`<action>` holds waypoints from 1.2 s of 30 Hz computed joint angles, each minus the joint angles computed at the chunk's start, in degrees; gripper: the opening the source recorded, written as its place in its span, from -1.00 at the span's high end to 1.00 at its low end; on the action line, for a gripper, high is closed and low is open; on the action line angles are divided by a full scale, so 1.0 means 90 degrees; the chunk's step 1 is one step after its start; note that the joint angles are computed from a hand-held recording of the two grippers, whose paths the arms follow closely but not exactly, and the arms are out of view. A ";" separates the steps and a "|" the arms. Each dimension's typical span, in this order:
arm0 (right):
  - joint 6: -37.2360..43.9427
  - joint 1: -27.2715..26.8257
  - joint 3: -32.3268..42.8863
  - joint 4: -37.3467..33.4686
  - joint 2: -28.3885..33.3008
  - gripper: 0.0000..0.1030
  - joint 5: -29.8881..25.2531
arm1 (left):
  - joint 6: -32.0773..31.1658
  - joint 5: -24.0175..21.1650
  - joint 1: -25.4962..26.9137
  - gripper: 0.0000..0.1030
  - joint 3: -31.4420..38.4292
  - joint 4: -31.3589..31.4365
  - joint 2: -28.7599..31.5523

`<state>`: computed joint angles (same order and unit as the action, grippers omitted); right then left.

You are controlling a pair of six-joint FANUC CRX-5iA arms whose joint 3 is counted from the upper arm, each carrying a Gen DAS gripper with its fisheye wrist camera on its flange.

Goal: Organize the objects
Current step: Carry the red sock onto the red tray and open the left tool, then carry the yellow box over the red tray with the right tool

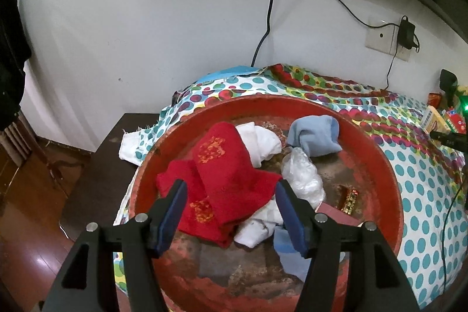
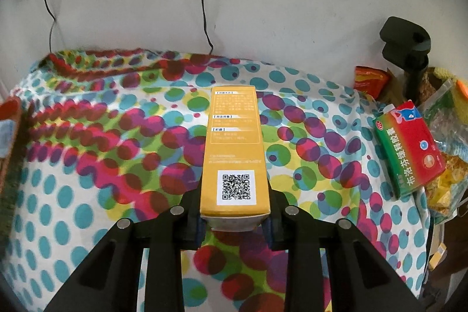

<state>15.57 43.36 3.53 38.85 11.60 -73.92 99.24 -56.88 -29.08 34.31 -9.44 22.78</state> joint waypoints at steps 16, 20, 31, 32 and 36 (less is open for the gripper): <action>-0.0227 0.0535 0.0379 0.0210 0.0046 0.45 -0.0038 | 0.0045 0.0166 0.0298 -0.24 -0.0313 0.0403 -0.0118; -0.0046 0.0673 0.0677 0.0271 0.0202 0.45 -0.0066 | 0.0004 0.0297 0.0380 -0.24 -0.0467 0.0517 -0.0211; 0.0541 0.0988 0.1699 0.0342 0.0845 0.45 0.0014 | 0.0168 0.0359 0.0596 -0.24 -0.0654 0.0656 -0.0339; 0.0624 0.1005 0.1823 0.0323 0.0918 0.45 0.0025 | 0.0161 0.0346 0.0595 -0.24 -0.0647 0.0653 -0.0335; 0.0858 0.1080 0.2188 0.0310 0.1147 0.45 0.0056 | 0.0073 0.0394 0.0655 -0.24 -0.0704 0.0885 -0.0346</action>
